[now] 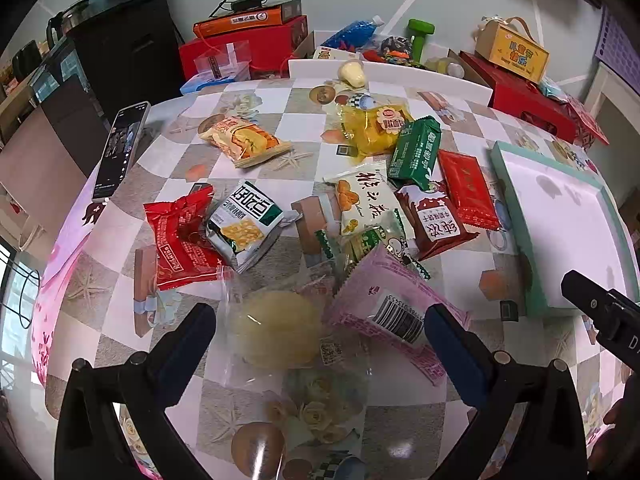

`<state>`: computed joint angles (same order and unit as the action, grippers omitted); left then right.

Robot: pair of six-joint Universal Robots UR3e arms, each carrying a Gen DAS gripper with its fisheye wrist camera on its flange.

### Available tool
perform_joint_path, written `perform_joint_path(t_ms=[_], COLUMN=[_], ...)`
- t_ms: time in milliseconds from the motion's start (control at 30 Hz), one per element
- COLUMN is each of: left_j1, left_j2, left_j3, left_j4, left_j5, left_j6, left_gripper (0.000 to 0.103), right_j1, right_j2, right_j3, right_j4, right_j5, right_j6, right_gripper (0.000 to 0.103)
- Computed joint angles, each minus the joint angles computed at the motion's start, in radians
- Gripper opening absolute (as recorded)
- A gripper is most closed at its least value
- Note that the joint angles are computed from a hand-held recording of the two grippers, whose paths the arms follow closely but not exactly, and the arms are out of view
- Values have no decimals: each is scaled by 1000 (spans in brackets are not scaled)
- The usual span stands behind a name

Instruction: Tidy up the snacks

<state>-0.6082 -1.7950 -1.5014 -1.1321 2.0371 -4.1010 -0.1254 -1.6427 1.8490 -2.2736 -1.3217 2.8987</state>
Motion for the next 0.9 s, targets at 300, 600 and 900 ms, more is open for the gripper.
perform_joint_path(t_ms=[300, 600, 900], left_j1=[4, 7, 8], left_j2=[4, 5, 9], left_j3=[-6, -6, -10], left_j4=[1, -4, -10], left_j5=[-4, -7, -5], left_j6=[-4, -8, -19], left_gripper=[103, 103, 103], right_j1=[1, -1, -2], right_j2=[1, 2, 1], right_j3=[1, 5, 4], right_j4=[2, -1, 2], right_j5=[0, 1, 4], right_j6=[5, 7, 7], right_gripper=[103, 103, 103])
